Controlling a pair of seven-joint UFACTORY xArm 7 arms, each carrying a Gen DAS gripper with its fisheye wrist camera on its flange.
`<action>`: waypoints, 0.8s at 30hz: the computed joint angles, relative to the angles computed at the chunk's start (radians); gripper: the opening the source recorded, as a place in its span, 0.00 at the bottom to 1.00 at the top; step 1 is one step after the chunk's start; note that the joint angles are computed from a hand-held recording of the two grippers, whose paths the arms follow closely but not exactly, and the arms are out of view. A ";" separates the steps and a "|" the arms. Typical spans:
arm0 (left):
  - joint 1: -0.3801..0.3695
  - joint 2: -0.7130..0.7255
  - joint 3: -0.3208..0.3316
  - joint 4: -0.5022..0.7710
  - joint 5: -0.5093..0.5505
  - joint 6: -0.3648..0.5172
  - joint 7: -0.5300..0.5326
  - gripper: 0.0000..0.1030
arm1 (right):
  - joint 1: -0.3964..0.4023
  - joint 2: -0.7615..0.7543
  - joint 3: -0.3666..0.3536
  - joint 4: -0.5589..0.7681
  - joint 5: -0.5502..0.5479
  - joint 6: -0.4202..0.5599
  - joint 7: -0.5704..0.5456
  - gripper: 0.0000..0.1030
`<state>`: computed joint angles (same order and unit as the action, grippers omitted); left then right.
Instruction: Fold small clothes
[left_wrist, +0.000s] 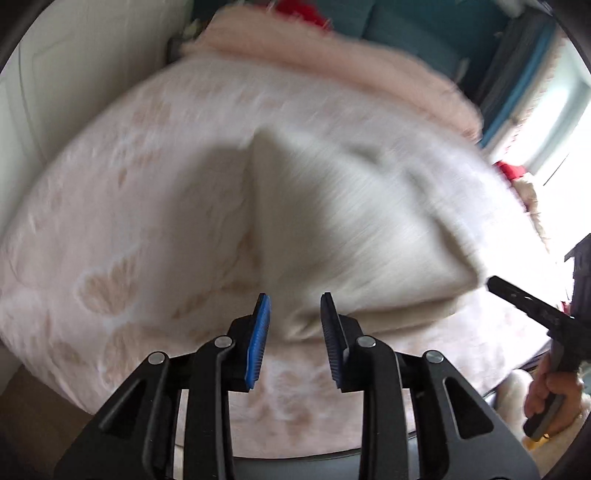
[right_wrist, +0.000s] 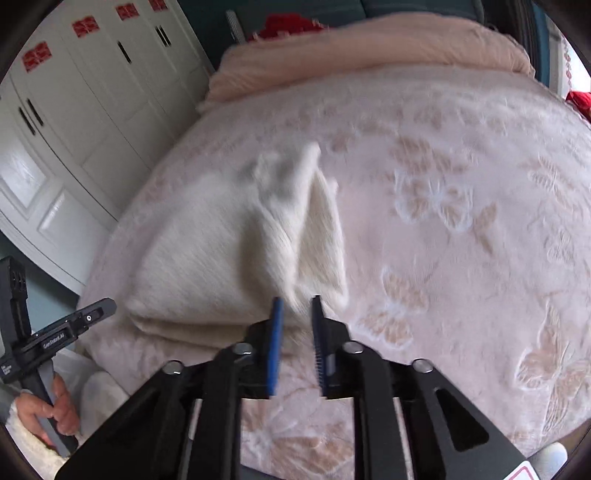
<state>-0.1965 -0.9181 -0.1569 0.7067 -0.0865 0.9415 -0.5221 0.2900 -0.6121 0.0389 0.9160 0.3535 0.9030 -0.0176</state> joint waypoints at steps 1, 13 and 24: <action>-0.003 0.014 -0.009 0.028 0.004 -0.018 0.005 0.29 | 0.008 0.022 -0.001 0.033 0.007 -0.001 -0.005 0.05; -0.017 0.212 0.009 0.005 0.013 -0.065 0.004 0.62 | 0.007 0.268 -0.050 0.075 0.190 -0.011 0.017 0.45; -0.018 0.188 0.026 -0.041 -0.003 -0.070 0.065 0.71 | 0.007 0.163 0.052 -0.051 0.066 -0.044 0.044 0.37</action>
<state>-0.2142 -0.7302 -0.1311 0.6659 -0.0899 0.8714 -0.4573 0.2971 -0.4493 0.0906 0.8654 0.4197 0.8595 0.0263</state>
